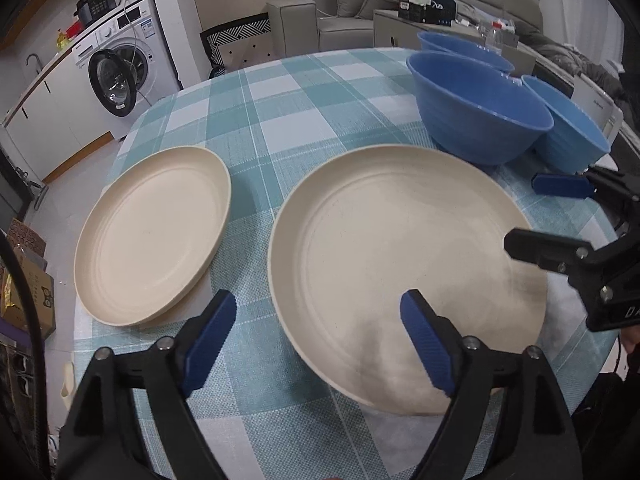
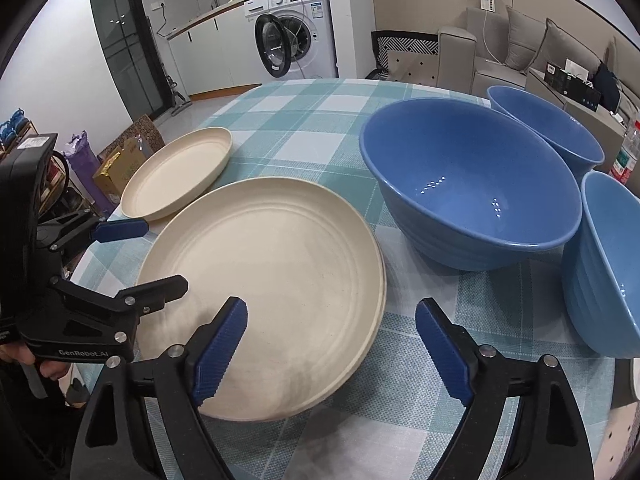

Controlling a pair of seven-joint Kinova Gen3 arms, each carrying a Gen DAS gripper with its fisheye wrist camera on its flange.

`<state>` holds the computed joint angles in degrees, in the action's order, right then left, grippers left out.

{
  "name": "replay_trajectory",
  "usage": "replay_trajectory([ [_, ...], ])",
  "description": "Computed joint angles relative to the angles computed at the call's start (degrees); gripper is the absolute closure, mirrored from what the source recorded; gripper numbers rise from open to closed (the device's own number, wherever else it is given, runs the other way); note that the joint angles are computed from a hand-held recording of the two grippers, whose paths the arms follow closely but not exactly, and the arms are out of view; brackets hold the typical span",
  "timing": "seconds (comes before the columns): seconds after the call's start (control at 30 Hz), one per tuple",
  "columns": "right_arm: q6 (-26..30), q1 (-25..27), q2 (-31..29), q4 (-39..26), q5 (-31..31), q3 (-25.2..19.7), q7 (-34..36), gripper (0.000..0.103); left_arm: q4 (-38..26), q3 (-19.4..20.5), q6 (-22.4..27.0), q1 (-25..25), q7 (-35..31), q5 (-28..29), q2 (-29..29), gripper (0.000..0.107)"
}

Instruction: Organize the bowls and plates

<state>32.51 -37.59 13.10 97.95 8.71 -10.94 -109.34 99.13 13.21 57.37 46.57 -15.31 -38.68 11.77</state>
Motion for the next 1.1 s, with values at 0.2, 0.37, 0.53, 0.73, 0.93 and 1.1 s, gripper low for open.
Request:
replay_trajectory([
  [0.2,-0.92,0.23,-0.24,0.55,-0.25,-0.05,-0.34,0.002,1.84,-0.06,-1.6,-0.8,2.86,-0.85,-2.0,0.008],
  [0.37,-1.66,1.19,-0.81,0.87,-2.12,-0.86,1.65,0.001,2.99,0.45,-2.83,-1.93,4.68,-1.5,-3.16,0.005],
  [0.53,-3.31,1.67,-2.27,1.91,-3.92,-1.39,3.27,0.001,2.87,1.28,-1.35,-1.83,5.93,-3.11,-3.38,0.004],
  [0.73,-4.85,1.48,-4.2,2.89,-4.25,-1.43,3.09,0.001,3.14,1.75,0.64,-1.97,8.01,-4.27,-4.52,0.004],
  [0.93,-6.91,-0.04,-5.63,3.32,-0.69,-1.2,-1.25,0.001,4.42,2.65,2.91,-2.66,11.88,-6.22,-6.49,0.004],
  [1.1,-5.91,-1.12,-5.37,0.77,1.79,-1.19,-4.2,0.001,5.89,3.61,3.4,-4.52,14.25,-6.85,-8.5,0.004],
])
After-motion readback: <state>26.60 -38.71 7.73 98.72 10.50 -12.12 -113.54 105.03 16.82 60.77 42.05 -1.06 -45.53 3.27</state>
